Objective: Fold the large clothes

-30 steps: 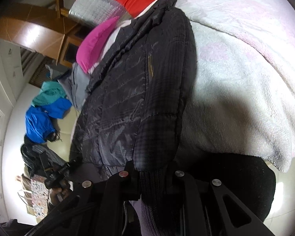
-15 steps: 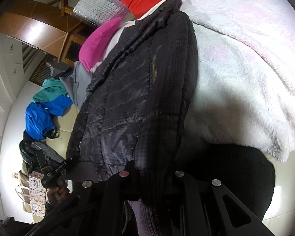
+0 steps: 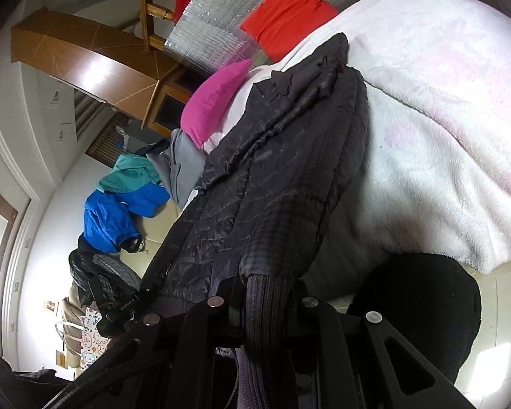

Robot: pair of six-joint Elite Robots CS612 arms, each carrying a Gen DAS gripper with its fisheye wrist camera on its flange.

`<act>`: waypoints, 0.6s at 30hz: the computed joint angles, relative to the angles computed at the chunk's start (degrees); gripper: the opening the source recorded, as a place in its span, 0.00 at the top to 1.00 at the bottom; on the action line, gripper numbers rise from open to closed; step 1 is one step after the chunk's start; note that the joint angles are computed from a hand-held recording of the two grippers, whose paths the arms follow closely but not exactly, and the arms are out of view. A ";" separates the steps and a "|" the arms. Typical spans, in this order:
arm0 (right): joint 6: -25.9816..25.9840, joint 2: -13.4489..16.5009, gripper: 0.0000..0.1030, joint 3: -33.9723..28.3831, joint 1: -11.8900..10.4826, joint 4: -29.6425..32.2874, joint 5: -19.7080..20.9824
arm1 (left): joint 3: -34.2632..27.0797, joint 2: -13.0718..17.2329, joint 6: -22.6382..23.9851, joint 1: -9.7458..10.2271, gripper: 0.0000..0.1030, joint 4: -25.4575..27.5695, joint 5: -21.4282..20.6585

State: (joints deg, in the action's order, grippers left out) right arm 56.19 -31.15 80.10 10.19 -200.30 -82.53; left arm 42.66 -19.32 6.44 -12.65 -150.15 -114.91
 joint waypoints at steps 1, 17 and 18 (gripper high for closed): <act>0.03 -0.11 0.86 0.21 0.06 -0.14 -0.04 | 0.37 -0.21 0.18 0.06 0.82 -0.08 -0.10; -1.59 -2.78 0.86 3.38 0.54 -2.26 -0.22 | -2.15 0.31 2.03 1.32 0.82 1.43 -2.79; -1.61 -2.77 0.86 3.31 0.49 -2.44 -0.26 | -3.26 0.83 1.83 1.39 0.82 2.00 -3.13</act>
State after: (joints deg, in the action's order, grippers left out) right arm 54.58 -33.92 83.41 10.68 -202.74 -82.79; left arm 39.40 -18.48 8.26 -11.26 -148.15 -118.04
